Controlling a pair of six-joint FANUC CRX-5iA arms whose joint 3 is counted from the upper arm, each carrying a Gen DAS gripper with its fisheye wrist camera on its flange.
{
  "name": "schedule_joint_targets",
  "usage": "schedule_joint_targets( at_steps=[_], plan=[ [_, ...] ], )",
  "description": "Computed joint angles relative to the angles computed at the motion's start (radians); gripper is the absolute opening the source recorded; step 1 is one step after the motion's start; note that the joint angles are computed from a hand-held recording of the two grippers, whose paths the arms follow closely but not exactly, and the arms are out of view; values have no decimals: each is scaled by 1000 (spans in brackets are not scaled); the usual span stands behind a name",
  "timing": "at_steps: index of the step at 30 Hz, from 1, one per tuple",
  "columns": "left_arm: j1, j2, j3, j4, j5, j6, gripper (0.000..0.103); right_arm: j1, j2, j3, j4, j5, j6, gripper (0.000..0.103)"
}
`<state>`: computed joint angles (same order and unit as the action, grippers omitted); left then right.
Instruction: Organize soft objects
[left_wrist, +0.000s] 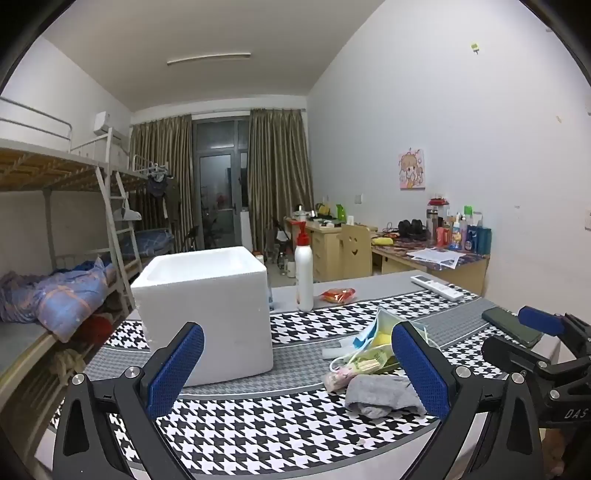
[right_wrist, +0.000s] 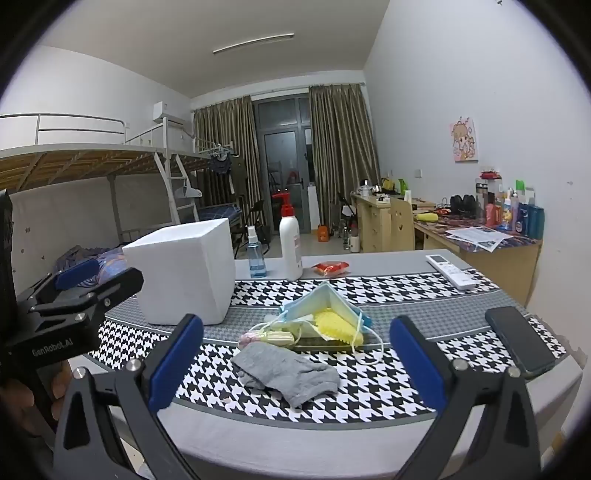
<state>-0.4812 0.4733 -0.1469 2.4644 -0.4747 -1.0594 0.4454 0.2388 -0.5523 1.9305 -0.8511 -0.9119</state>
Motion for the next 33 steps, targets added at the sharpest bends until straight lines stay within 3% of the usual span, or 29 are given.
schedule_joint_targets(
  at_steps=[8, 13, 16, 19, 33],
  plan=[
    [-7, -15, -28, 28, -39, -19, 102, -9, -1, -4, 21, 1, -10, 102],
    [6, -9, -20, -14, -28, 4, 102, 3, -4, -2, 11, -11, -9, 102],
    [-4, -12, -12, 40, -10, -54, 102, 2, -6, -7, 15, -16, -13, 102],
    [14, -9, -16, -30, -22, 19, 102, 0, -7, -7, 17, -12, -14, 102],
    [8, -12, -20, -7, -19, -7, 102, 0, -8, -8, 18, -13, -17, 102]
  ],
)
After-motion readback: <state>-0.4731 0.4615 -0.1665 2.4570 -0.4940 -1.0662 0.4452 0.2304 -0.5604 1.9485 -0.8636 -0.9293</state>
